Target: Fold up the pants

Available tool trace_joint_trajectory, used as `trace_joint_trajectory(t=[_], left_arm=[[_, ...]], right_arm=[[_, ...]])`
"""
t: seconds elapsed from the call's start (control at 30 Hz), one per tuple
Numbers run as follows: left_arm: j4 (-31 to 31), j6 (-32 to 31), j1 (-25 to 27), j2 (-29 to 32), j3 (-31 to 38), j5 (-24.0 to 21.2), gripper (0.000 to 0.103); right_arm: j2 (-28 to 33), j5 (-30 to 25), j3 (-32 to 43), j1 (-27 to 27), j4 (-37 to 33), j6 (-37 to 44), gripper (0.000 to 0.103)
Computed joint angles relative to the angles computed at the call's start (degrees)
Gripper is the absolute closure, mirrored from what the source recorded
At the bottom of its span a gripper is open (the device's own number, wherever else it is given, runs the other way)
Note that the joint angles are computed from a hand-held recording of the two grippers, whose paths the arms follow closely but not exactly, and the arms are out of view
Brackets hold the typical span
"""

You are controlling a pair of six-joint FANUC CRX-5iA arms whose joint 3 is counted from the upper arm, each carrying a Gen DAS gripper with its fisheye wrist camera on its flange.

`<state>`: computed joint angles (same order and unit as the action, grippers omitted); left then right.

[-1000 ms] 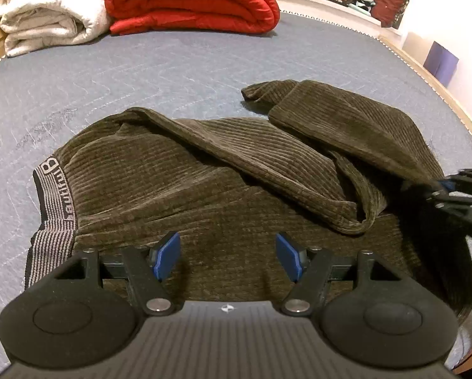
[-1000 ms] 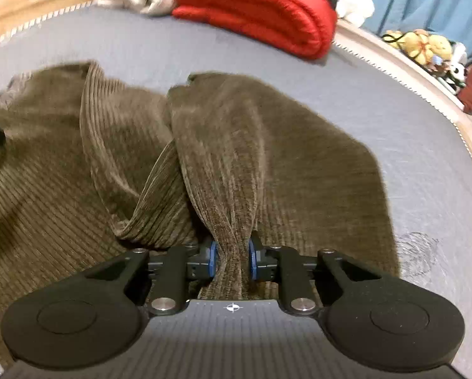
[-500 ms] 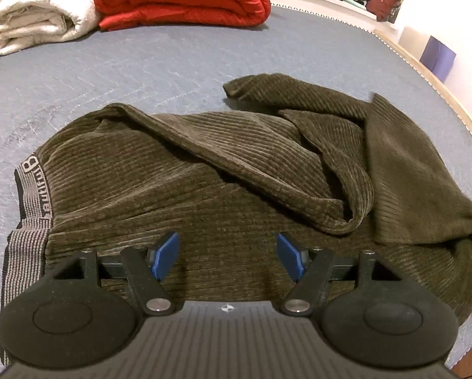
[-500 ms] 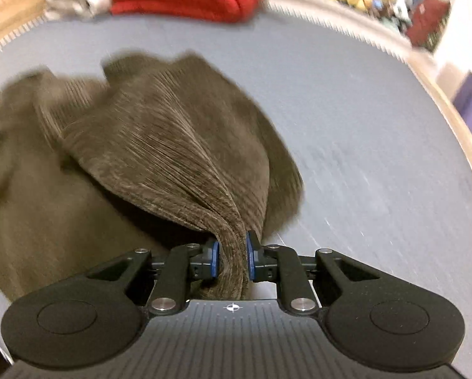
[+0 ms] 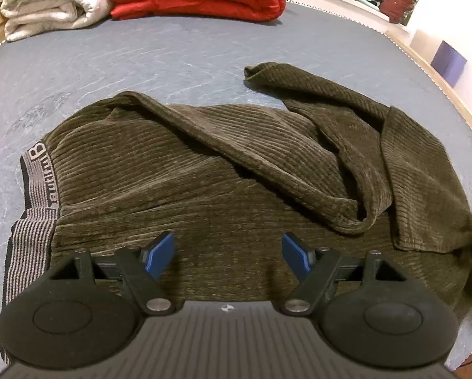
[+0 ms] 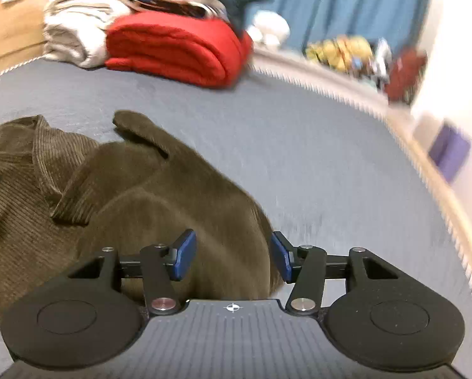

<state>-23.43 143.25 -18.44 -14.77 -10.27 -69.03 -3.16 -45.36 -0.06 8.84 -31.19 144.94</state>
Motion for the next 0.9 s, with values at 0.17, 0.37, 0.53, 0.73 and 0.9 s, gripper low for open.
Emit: trace_joint_trajectory(t=[0.17, 0.37, 0.53, 0.73, 0.9], left_arm=[[0.47, -0.59, 0.87, -0.82, -0.70, 0.06, 0.022], [1.75, -1.32, 1.48, -0.37, -0.74, 0.67, 0.021], [1.88, -1.77, 1.06, 0.15, -0.41, 1.07, 0.021], [2.33, -1.81, 1.83, -0.14, -0.64, 1.36, 0.021], [2.70, -2.03, 1.98, 0.06, -0.36, 1.98, 0.021]], right_arm=[[-0.15, 3.52, 0.33, 1.83, -0.60, -3.87, 0.046], [1.28, -3.95, -1.31, 7.40, 0.31, 3.25, 0.044], [0.35, 1.39, -9.80, 17.56, 10.68, 2.75, 0.044], [2.70, -0.42, -7.58, 17.04, 11.06, -1.31, 0.083], [2.36, -5.97, -1.65, 8.87, -0.16, 4.99, 0.093]])
